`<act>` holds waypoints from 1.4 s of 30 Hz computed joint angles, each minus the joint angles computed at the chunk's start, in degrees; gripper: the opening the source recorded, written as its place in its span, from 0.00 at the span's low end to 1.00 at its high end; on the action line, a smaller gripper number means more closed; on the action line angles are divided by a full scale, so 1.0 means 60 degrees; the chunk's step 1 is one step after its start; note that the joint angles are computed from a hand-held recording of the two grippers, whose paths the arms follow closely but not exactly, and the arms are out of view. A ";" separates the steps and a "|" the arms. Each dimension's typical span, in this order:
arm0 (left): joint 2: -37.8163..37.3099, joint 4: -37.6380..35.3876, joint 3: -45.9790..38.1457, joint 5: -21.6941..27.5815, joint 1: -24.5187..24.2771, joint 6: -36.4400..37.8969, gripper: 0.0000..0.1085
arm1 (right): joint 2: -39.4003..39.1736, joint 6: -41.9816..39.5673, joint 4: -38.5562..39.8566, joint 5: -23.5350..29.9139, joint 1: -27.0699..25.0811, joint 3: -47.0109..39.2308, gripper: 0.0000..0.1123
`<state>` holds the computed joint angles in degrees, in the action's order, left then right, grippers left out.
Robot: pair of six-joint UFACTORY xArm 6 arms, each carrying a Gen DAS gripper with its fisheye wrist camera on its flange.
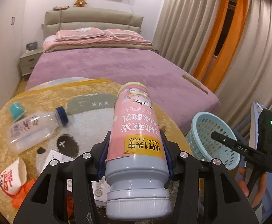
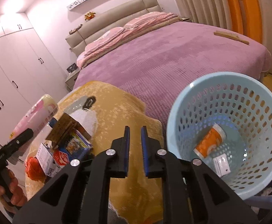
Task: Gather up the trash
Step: 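Carry the pink bottle to the blue basket and open the left tool, then grasp the orange plastic bag with the left tool while the right tool grasps the cardboard booklet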
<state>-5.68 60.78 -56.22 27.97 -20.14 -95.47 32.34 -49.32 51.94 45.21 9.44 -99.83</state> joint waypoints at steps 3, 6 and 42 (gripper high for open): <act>0.0173 0.0260 -0.0203 -0.0108 -0.0118 -0.0069 0.42 | -0.0035 -0.0023 0.0077 0.0009 -0.0173 0.0072 0.10; 0.0608 0.0157 -0.0627 -0.0426 -0.0203 0.0133 0.42 | -0.0151 -0.0146 0.0227 -0.0127 -0.0332 0.0158 0.11; 0.6151 -0.4784 -0.6273 -0.1976 -0.0964 0.5439 0.59 | -0.0140 0.2797 -0.3521 -0.2558 -0.0839 0.0392 0.46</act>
